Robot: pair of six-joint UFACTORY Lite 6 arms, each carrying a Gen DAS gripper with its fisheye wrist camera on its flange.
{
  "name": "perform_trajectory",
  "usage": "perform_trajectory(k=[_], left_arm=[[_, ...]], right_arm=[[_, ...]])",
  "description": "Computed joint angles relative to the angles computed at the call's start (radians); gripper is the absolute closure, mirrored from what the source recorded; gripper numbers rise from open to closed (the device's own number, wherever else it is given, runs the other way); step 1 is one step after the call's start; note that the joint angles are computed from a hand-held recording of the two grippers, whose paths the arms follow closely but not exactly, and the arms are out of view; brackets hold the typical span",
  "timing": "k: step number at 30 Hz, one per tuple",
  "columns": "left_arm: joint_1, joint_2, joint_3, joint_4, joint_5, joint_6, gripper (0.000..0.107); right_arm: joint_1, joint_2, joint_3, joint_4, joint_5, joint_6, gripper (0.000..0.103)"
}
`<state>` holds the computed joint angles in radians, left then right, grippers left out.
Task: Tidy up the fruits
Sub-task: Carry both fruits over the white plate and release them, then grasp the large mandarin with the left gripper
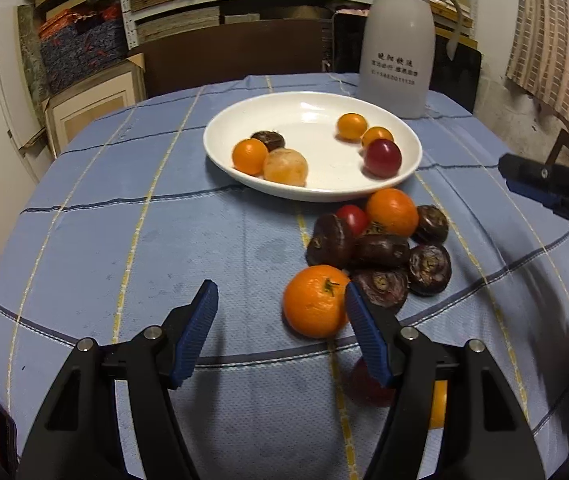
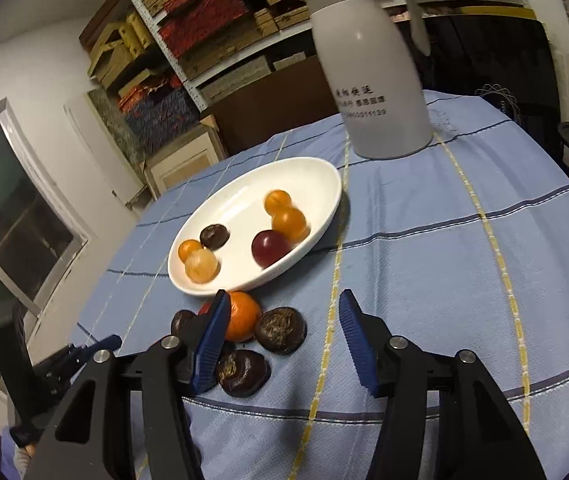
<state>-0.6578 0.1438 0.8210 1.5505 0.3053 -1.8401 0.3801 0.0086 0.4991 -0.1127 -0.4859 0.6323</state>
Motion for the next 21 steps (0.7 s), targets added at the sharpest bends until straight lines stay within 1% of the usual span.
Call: perform_trajectory(k=[5, 17, 19, 21], left_arm=[[-0.004, 0.047, 0.038, -0.042, -0.011, 0.052, 0.043], [-0.038, 0.134, 0.095, -0.065, 0.028, 0.081, 0.042], [-0.049, 0.153, 0.108, -0.039, 0.051, 0.055, 0.042], [-0.046, 0.161, 0.116, -0.022, 0.053, 0.043, 0.042]], right_arm=[[0.024, 0.014, 0.015, 0.029, 0.011, -0.034, 0.045], [0.084, 0.051, 0.052, 0.139, 0.052, -0.146, 0.043], [0.086, 0.058, 0.058, 0.143, 0.055, -0.151, 0.043], [0.087, 0.062, 0.061, 0.142, 0.056, -0.153, 0.043]])
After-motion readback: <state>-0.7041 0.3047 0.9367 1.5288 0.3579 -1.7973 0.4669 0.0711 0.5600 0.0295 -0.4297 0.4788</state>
